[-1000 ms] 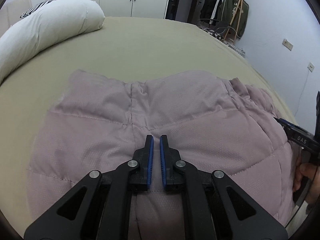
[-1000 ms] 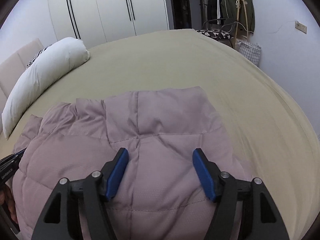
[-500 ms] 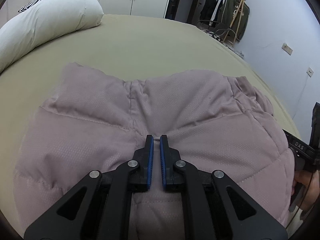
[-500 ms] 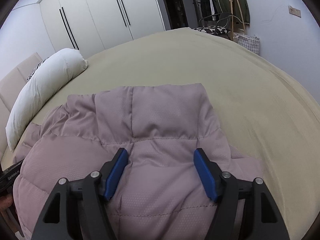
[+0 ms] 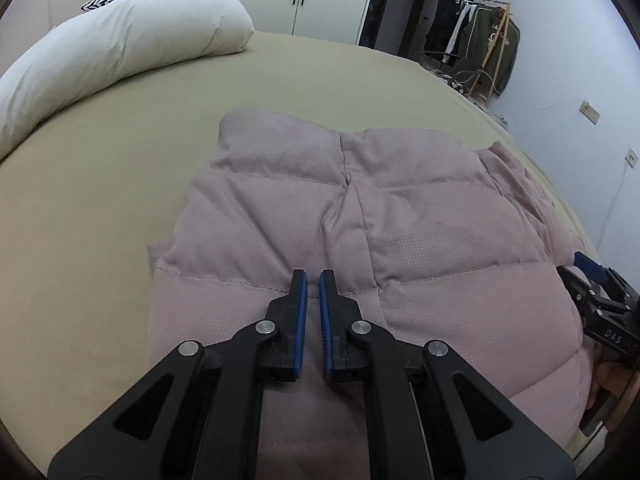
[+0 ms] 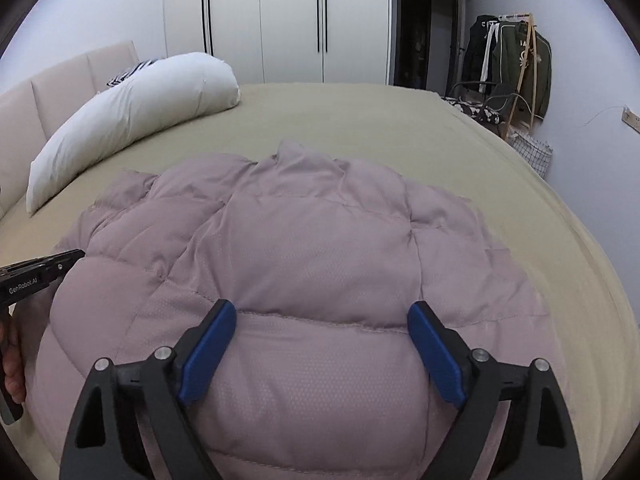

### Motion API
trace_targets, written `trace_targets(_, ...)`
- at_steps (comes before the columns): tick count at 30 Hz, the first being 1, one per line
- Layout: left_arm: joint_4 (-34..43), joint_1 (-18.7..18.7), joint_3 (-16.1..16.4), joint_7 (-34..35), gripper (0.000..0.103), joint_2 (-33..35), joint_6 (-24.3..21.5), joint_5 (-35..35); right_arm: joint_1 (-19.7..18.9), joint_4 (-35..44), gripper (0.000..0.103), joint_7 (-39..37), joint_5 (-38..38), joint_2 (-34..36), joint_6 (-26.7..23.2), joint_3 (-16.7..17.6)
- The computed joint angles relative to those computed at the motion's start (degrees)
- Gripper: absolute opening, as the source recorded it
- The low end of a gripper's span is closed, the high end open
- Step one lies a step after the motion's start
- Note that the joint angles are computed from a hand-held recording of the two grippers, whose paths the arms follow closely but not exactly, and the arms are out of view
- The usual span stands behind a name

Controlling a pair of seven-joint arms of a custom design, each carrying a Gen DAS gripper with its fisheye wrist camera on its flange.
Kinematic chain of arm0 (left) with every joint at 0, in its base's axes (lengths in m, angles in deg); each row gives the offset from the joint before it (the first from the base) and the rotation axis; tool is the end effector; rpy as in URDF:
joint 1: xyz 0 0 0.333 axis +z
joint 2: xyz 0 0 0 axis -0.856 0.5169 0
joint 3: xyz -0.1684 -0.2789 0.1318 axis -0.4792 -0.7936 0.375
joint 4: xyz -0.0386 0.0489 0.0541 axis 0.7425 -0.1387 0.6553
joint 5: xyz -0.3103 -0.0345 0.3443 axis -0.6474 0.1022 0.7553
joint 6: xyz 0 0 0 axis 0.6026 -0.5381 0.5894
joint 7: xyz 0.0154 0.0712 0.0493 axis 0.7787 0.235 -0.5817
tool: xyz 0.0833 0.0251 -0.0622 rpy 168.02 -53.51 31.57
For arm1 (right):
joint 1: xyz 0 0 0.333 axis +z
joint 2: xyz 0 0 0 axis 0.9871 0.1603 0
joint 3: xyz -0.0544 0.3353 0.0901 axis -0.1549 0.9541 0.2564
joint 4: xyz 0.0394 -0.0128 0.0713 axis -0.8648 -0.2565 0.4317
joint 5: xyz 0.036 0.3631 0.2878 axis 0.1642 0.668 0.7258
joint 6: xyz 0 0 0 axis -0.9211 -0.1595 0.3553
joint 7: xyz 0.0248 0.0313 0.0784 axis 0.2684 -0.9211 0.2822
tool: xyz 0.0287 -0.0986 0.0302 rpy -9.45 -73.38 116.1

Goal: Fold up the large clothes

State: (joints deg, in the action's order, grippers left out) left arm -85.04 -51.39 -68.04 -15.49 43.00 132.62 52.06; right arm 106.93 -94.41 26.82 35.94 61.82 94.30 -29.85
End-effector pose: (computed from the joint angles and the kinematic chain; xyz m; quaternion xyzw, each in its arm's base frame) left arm 0.4792 -0.1584 0.4774 -0.8054 0.4707 -0.2562 0.2532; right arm 0.5414 0.1993 0.5305 -0.8221 0.4044 -0.1955 0.3499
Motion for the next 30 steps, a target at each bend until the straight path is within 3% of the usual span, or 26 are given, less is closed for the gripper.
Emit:
trace_targets(3, -0.16, -1.54, 0.77, 0.93, 0.006, -0.38, -1.06, -1.66, -1.42, 0.25, 0.09, 2.69, -3.41, 0.32, 0.01, 1.45)
trace_targets(7, -2.02, -6.06, 3.95, 4.92, 0.007, -6.07, -4.29, -9.07, -4.06, 0.0, 0.09, 10.7, -9.84, -2.85, -4.52, 3.03)
trace_targets(10, -6.15, -7.14, 3.48, 5.89, 0.007, -14.08, -7.0, -12.2, -0.65, -1.0, 0.093, 7.87, -2.4, -7.26, -7.3, -2.01)
trace_targets(11, -7.49, -8.13, 4.22, 6.56, 0.012, -16.29, -8.26, -14.33, -0.18, -1.39, 0.095, 7.36, -0.52, -8.69, -8.35, -3.28)
trace_targets(12, -9.23, -8.91, 4.85, 6.76, 0.019, -18.78, -8.86, -16.44, 0.21, -1.67, 0.099, 6.67, 1.21, -9.82, -9.34, -4.5)
trace_targets(13, -10.94, -9.35, 5.23, 6.73, 0.044, -21.27, -9.22, -18.31, 0.45, -1.88, 0.102, 6.0, 2.9, -10.81, -10.42, -5.71)
trace_targets(14, -12.58, -9.57, 5.48, 6.43, 0.081, -23.78, -9.71, -20.1, 0.32, -1.87, 0.102, 5.82, 4.21, -11.47, -11.6, -6.6)
trace_targets(15, -14.41, -9.84, 5.96, 6.19, 0.091, -26.06, -9.04, -21.92, -0.2, -1.78, 0.103, 6.05, 5.16, -11.94, -12.85, -7.28)
trace_targets(16, -16.05, -10.28, 6.66, 6.37, 0.095, -27.76, -7.92, -23.78, -0.82, -1.53, 0.103, 6.43, 6.04, -12.19, -14.28, -7.89)
trace_targets(19, -18.87, -12.48, 10.43, 8.91, 0.095, -29.72, -6.5, -29.84, -2.53, -0.36, 0.103, 6.35, 9.56, -12.08, -18.52, -9.95)
trace_targets(21, -20.48, -14.81, 14.29, 11.69, 0.095, -29.1, -1.91, -34.64, -3.95, 0.52, 0.103, 5.83, 12.36, -11.4, -21.48, -11.18)
trace_targets(23, -20.57, -16.92, 17.67, 14.85, 0.095, -26.02, 2.91, -38.68, -5.44, 1.78, 0.103, 5.89, 15.16, -10.09, -24.91, -12.36)
trace_targets(26, -18.74, -18.4, 20.77, 19.71, 0.095, -20.7, 6.67, -42.17, -7.62, 4.91, 0.103, 6.16, 19.13, -6.54, -30.61, -14.14)
trace_targets(29, -18.64, -26.31, 29.68, 26.9, 0.095, -16.66, 11.7, -50.05, -10.08, 8.26, 0.103, 7.99, 21.63, -1.95, -36.36, -14.96)
trace_targets(30, -18.61, -27.35, 30.87, 28.27, 0.095, -15.9, 12.32, -51.54, -10.7, 9.48, 0.103, 7.87, 23.22, -0.17, -38.74, -15.36)
